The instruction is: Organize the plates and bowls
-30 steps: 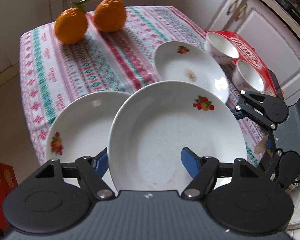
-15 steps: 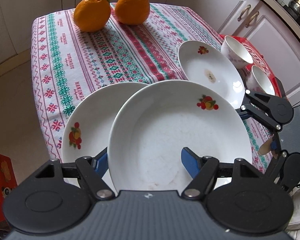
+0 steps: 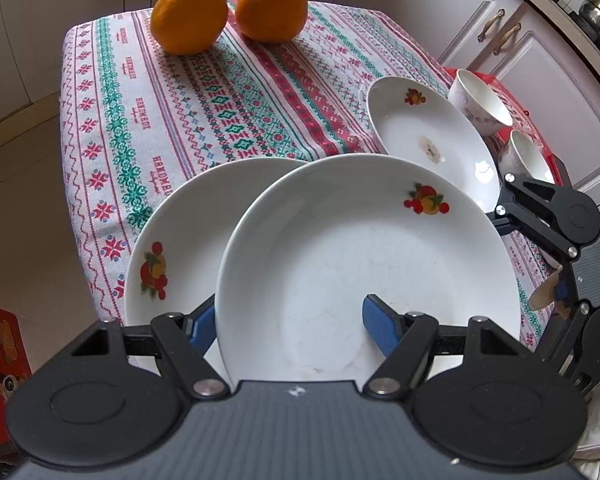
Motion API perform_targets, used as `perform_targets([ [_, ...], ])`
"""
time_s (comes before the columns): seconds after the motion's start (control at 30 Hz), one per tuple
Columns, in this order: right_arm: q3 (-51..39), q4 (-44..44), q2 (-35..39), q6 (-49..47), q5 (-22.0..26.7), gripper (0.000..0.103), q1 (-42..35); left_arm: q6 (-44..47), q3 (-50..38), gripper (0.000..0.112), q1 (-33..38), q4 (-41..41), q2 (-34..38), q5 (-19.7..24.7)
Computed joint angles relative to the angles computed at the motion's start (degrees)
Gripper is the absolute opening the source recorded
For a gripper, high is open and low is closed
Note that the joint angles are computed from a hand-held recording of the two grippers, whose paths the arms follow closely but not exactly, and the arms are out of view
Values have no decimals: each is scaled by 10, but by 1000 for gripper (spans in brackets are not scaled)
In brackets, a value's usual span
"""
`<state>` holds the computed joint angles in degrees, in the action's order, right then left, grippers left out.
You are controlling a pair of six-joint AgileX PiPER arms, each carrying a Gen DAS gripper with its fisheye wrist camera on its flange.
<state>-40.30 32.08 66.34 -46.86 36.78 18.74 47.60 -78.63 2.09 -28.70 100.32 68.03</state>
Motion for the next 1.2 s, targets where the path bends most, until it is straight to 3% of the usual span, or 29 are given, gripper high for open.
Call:
perform_targets([
  [0.5, -11, -18, 10, 33, -3, 101, 12, -7, -3, 73, -7, 15, 6, -7],
  [1.2, -13, 42, 25, -6, -2, 101, -4, -20, -5, 74, 8, 35, 1, -13],
])
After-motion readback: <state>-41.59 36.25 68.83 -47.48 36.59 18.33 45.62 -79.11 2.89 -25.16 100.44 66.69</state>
